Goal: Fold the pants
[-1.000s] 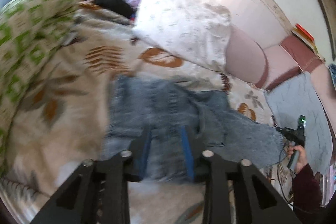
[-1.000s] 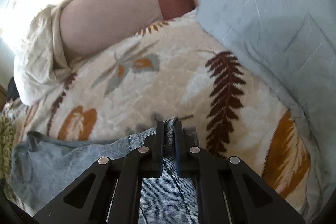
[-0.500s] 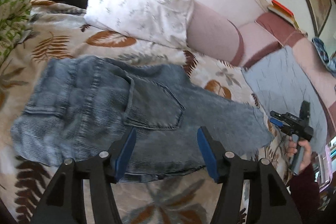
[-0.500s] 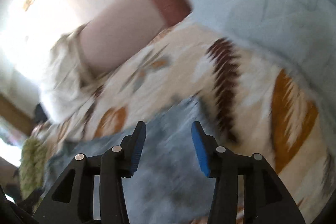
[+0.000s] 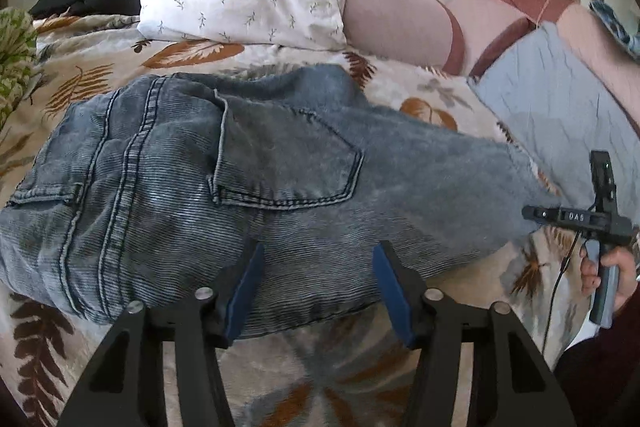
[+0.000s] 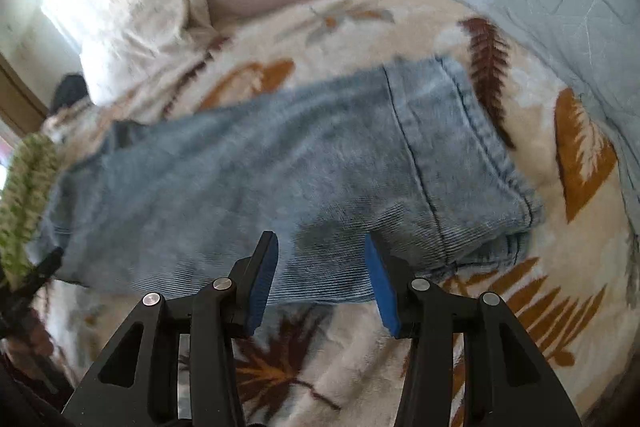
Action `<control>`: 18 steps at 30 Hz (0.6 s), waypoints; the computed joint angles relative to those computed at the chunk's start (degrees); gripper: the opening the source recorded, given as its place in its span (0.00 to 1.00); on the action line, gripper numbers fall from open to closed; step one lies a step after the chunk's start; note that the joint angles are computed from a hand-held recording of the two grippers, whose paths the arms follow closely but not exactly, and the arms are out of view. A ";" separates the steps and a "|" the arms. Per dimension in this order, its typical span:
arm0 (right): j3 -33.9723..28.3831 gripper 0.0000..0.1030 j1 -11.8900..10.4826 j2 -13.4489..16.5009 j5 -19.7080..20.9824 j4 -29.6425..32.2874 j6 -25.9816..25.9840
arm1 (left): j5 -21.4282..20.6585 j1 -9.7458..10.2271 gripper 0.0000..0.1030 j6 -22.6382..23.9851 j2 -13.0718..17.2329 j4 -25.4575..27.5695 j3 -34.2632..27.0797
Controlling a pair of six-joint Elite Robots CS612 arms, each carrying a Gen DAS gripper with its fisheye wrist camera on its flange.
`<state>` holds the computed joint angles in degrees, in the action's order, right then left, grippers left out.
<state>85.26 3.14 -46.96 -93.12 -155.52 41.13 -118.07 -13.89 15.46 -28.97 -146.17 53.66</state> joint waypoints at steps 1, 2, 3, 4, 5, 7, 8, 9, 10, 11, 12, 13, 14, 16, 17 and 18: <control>-0.08 0.41 0.18 0.24 -0.75 -0.11 -0.01 | 0.19 -0.02 0.56 0.87 0.04 0.23 -0.09; -0.24 0.41 0.45 0.31 -1.67 0.17 -0.66 | 0.12 -0.01 0.55 1.47 0.15 0.23 -0.25; -0.75 0.41 0.81 0.48 -2.97 1.17 -1.54 | -0.01 0.04 0.54 1.74 0.32 0.31 -0.54; -1.11 0.41 1.11 0.63 -4.10 1.84 -1.78 | -0.16 0.08 0.52 1.69 0.52 0.64 -0.95; -1.17 0.41 1.31 0.68 -4.66 2.05 -1.71 | -0.50 0.18 0.51 1.46 0.77 0.89 -1.40; -1.49 0.41 1.67 0.82 -5.81 3.05 -1.68 | -0.56 0.30 0.43 0.67 1.46 1.56 -2.61; -1.68 0.41 1.79 0.86 -6.19 3.56 -1.41 | -0.44 0.35 0.41 0.34 1.84 2.00 -3.26; -1.71 0.41 1.87 0.86 -6.48 3.72 -0.71 | -0.52 0.40 0.40 -0.15 2.35 2.87 -4.19; -1.72 0.41 1.96 0.89 -6.84 3.68 -0.31 | -0.68 0.43 0.39 -0.71 2.74 3.62 -4.93; -1.89 0.41 2.08 1.02 -7.17 3.77 -0.27 | -0.65 0.40 0.39 -1.27 2.93 3.91 -5.27; -2.07 0.41 2.19 1.11 -7.62 3.97 -0.39 | -0.38 0.35 0.39 -1.73 2.91 3.86 -5.29; -2.22 0.42 2.30 1.18 -7.99 4.12 -0.35 | -0.08 0.30 0.39 -2.19 2.70 3.55 -4.98; -2.24 0.42 2.38 1.18 -8.33 3.92 -0.21 | 0.25 0.26 0.39 -2.85 2.38 2.75 -4.40; -2.43 0.44 2.55 0.96 -9.17 3.79 0.34 | 0.98 0.18 0.39 -3.50 1.46 -0.63 -2.58; -2.74 0.45 2.77 0.82 -9.85 2.97 -0.70 | 1.80 0.09 0.39 -3.54 1.03 -2.47 -1.66; -2.85 0.45 2.87 0.88 -9.50 0.64 -2.25 | 2.10 0.07 0.39 -3.64 0.96 -3.26 -1.47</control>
